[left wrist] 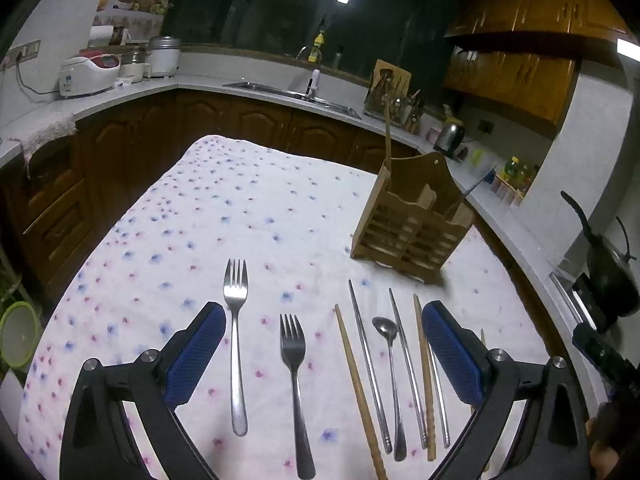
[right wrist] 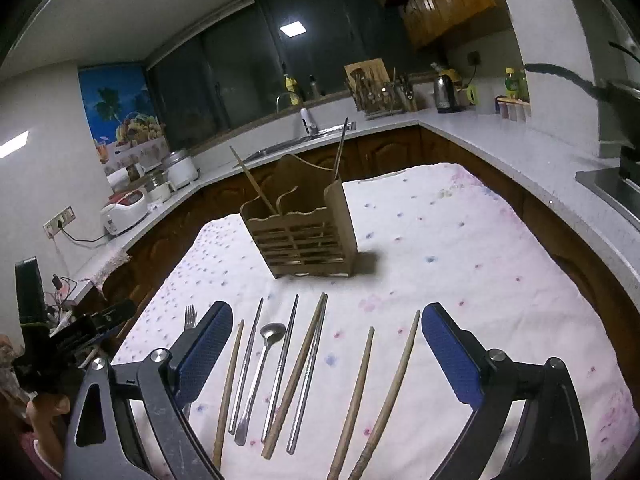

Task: Organize utensils
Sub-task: 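Move both open tools back over the remaining utensils, then grasp another wooden chopstick with the left tool while the right tool grasps a steel chopstick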

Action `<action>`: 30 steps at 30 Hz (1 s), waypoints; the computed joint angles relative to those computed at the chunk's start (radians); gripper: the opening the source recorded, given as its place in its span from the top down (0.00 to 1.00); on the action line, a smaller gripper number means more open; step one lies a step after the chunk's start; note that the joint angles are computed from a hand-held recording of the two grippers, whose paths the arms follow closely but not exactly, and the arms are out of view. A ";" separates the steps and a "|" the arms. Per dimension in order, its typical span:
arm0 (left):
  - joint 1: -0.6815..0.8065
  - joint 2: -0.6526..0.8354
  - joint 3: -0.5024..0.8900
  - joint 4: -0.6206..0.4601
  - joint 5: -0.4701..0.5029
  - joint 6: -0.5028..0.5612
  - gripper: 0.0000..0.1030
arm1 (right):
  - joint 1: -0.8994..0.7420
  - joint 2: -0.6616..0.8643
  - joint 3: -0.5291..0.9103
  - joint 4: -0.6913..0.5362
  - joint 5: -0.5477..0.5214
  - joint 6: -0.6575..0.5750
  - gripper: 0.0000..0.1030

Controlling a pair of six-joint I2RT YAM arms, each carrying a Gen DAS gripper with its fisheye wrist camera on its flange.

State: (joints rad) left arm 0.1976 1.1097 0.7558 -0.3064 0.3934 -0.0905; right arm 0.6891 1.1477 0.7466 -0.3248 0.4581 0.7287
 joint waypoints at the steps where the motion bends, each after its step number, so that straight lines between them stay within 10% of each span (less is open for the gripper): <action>1: 0.000 -0.002 0.002 -0.005 0.000 0.003 0.04 | -0.001 0.000 0.000 0.001 -0.004 0.001 0.06; 17: -0.091 0.106 0.051 -0.006 -0.090 0.023 0.10 | -0.057 0.089 0.016 0.044 -0.101 -0.022 0.08; 25: -0.156 0.257 0.147 -0.053 -0.102 0.058 0.37 | -0.132 0.234 0.064 0.083 -0.238 -0.049 0.59; 30: -0.210 0.386 0.240 -0.108 -0.159 0.075 0.54 | -0.177 0.378 0.125 0.104 -0.352 -0.081 0.68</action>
